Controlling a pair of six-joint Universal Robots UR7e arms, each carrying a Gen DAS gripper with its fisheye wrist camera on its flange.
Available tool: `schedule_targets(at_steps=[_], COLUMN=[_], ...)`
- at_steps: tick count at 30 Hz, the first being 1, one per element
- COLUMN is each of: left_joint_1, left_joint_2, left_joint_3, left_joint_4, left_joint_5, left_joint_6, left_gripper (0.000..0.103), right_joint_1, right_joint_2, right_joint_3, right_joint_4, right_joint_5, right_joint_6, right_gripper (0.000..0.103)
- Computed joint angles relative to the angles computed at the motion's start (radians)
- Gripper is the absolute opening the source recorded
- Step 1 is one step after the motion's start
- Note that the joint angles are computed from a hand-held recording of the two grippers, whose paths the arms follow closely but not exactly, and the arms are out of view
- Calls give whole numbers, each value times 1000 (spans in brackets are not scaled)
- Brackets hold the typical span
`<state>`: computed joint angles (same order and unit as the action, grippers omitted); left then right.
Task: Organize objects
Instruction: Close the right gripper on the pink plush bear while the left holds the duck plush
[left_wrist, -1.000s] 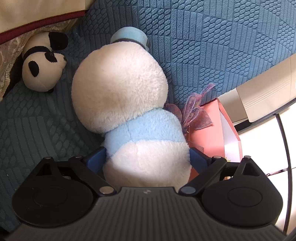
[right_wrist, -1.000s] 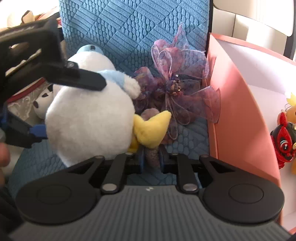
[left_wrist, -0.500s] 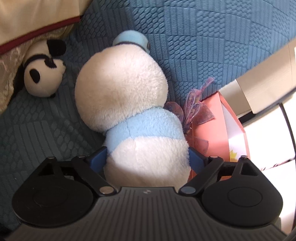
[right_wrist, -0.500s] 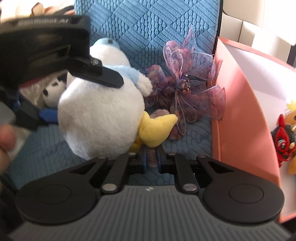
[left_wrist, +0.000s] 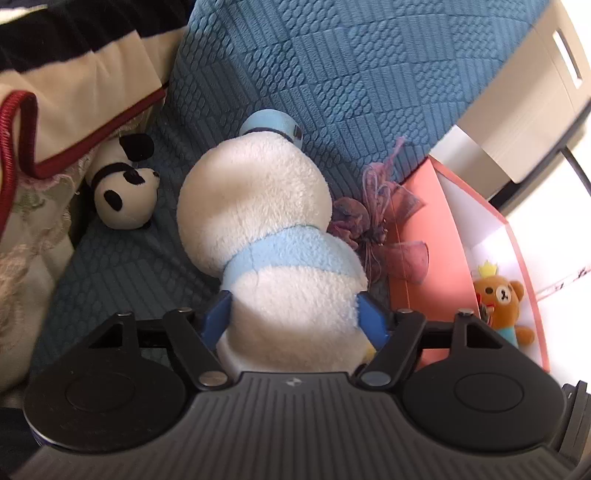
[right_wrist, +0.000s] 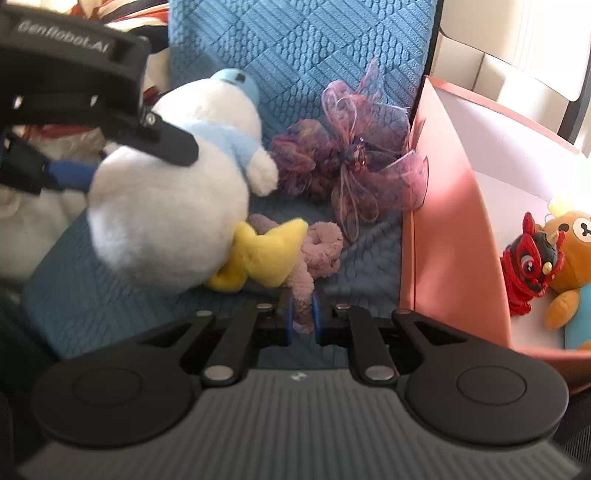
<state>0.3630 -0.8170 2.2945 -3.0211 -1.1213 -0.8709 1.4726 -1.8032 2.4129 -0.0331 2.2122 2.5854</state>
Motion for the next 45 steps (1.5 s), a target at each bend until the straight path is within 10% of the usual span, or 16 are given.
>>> schedule_targets(at_steps=[14,24,45], left_joint_1=[28,60,98], left_joint_2=[35,55,67], left_joint_3=[24,5,-16], left_joint_4=[-154,-156,-132], left_joint_5=[-22,-44,-84], left_joint_6=[-13,-30,-41], left_gripper=[82,87,91], right_joint_1=[-28,-30,-62], right_joint_2=[-85,-101,21], right_joint_3=[23,44,3], right_joint_4=[72,11,-135], right_joint_5=[-77,-88,-65], right_joint_6=[37,-21,-207], right_gripper=[16,61,75])
